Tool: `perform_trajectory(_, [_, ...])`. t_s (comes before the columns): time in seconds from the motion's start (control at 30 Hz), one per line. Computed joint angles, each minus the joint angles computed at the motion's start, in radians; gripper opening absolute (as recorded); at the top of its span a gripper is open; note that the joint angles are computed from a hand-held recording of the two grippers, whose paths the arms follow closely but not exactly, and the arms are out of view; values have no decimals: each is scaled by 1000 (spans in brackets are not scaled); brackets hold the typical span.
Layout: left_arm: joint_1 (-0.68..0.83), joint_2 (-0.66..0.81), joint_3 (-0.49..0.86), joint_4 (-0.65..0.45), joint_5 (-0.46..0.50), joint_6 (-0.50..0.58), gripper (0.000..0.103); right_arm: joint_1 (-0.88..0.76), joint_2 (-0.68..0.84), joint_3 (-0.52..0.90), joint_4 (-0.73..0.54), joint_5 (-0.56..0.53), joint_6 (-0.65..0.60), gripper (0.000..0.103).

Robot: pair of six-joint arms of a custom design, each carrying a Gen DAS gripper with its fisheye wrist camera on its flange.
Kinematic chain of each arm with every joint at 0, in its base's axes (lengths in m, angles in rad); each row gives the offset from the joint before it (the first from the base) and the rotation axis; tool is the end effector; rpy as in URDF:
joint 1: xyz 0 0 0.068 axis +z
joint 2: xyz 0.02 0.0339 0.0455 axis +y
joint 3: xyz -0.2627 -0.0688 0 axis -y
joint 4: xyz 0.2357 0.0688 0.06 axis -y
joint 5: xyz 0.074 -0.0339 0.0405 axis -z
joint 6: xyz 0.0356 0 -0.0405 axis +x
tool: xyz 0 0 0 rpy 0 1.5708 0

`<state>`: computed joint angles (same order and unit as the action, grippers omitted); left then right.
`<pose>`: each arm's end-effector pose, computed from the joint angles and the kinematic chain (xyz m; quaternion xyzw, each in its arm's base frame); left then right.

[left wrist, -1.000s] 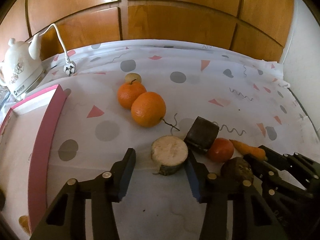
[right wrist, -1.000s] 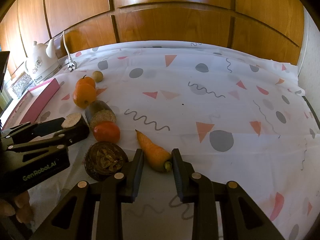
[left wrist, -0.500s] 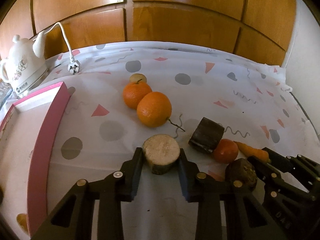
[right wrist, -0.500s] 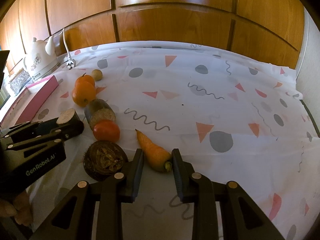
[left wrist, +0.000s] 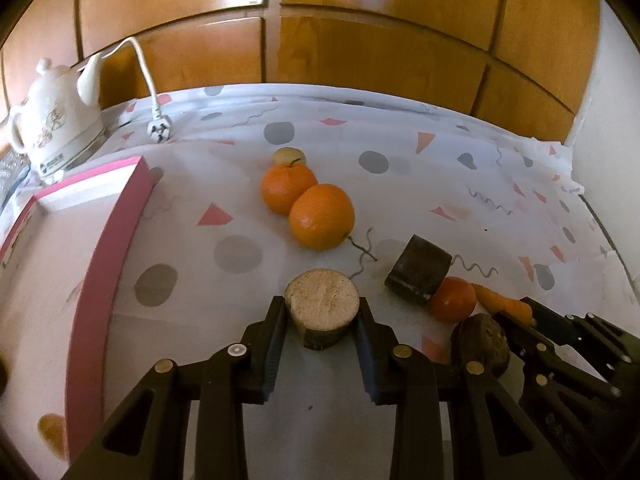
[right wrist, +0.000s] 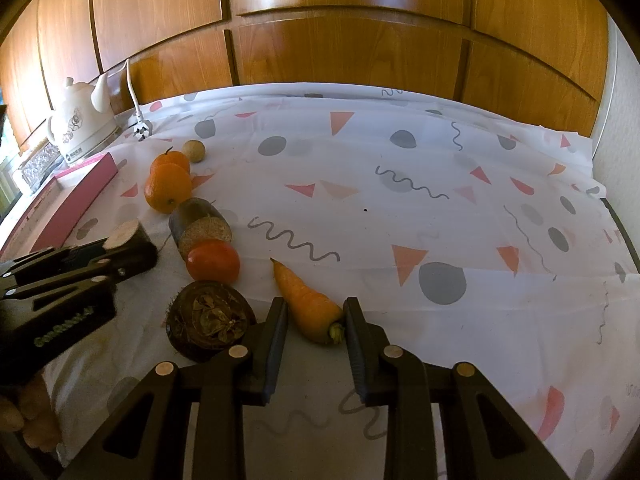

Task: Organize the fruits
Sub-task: 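Grasp the carrot with the right tool while left tool grasps the white-cut root slice, then carry carrot and root slice into the pink tray and open both tools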

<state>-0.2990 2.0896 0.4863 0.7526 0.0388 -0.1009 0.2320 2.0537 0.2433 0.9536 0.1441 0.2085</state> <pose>0.2622 -0.0823 0.0217 0.0993 0.9304 -0.0878 0.3416 0.2113 0.0447 0.0204 0.0142 0.9348 0.0103 0.3549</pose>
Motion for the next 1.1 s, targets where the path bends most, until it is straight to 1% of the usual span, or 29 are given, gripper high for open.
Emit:
perform_trajectory(0.2, [31,-66,-84,2,5,14,33,5,-1,0,-3,10,0,29])
perform_trajectory(0.3, [73,-117,-133,-6,42,19,33,8,-10,-2,-11,14,2,29])
perform_trajectory(0.4, [115,-188,-189,0,65,56,33,13,-33,-4,-35,28,11,27])
perform_trajectory(0.5, [174,-285,-250,6,87,101,33,10,-73,-27,-38,38,33,27])
perform_trajectory(0.63, [270,-381,-277,-50,139,143,33,21,-207,-63,-95,54,66,27])
perform_trajectory(0.77, [384,-428,-280,-104,199,193,33,108,-380,-64,-217,102,86,27])
perform_trajectory(0.87, [484,-447,-284,-125,244,230,33,190,-458,-14,-328,76,112,27])
perform_trajectory(0.97, [590,-441,-270,-143,289,278,33,286,-449,37,-370,77,135,27])
perform_trajectory(1.1, [723,-398,-241,-152,328,335,33,407,-372,141,-407,46,174,27])
